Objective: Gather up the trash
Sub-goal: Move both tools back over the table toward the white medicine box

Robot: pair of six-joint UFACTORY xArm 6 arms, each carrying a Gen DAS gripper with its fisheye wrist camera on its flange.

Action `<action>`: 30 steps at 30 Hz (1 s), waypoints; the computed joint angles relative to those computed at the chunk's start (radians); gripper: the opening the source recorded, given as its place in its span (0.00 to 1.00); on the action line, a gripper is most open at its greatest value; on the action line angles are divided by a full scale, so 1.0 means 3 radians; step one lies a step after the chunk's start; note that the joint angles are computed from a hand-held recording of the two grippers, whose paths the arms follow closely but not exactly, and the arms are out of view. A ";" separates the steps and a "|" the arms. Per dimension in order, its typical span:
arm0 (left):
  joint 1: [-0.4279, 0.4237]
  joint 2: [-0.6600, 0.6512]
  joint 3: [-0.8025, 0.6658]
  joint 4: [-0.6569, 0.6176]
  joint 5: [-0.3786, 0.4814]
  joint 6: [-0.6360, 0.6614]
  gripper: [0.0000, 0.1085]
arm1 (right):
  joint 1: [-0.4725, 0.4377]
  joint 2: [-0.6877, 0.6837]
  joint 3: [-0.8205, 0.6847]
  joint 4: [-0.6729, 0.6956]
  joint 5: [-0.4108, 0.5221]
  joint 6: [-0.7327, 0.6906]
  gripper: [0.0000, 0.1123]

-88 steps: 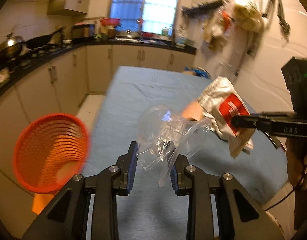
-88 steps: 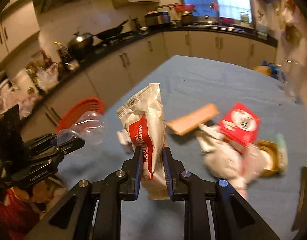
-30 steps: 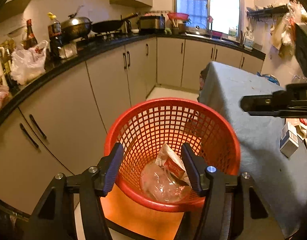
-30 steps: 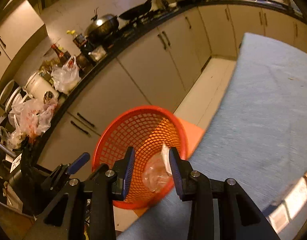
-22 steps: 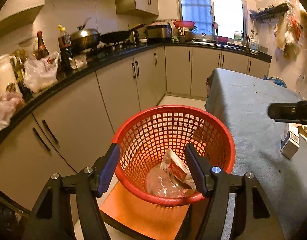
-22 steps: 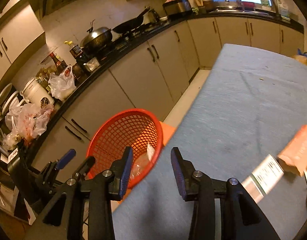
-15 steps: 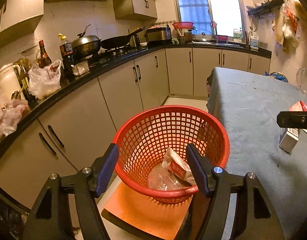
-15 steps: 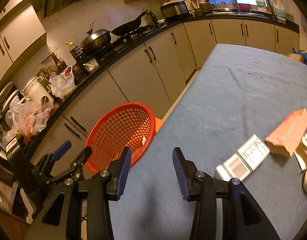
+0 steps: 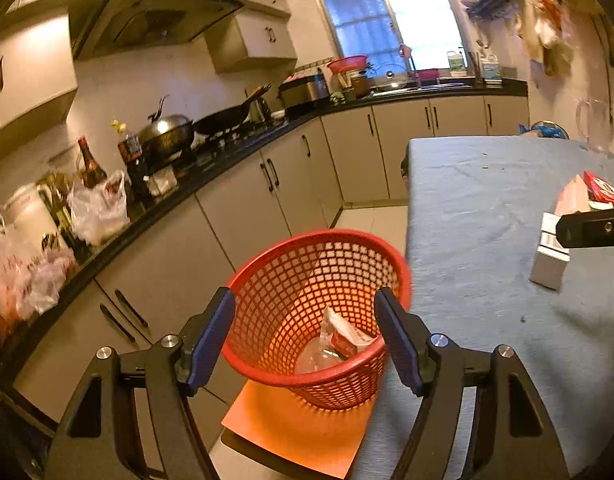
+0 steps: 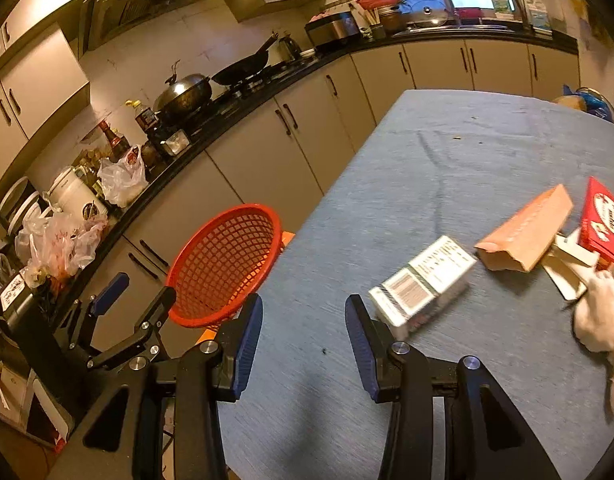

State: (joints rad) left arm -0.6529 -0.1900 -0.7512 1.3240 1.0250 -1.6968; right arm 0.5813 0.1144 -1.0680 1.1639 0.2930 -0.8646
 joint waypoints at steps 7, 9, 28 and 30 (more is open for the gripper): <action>-0.0226 0.0280 -0.0293 0.0006 0.0190 0.0137 0.68 | -0.0117 -0.0221 0.0214 0.0231 -0.0007 -0.0216 0.42; -0.0255 0.0340 -0.0359 -0.0006 0.0183 0.0177 0.68 | -0.0142 -0.0271 0.0265 0.0256 -0.0020 -0.0230 0.42; 0.0066 0.0867 -0.0934 -0.0264 -0.1397 0.0731 0.73 | -0.1032 -0.0799 0.0742 0.0734 0.0109 -0.0450 0.42; 0.0114 0.1014 -0.1062 -0.0386 -0.1544 0.0926 0.74 | -0.1162 -0.0838 0.0787 0.0743 0.0135 -0.0432 0.42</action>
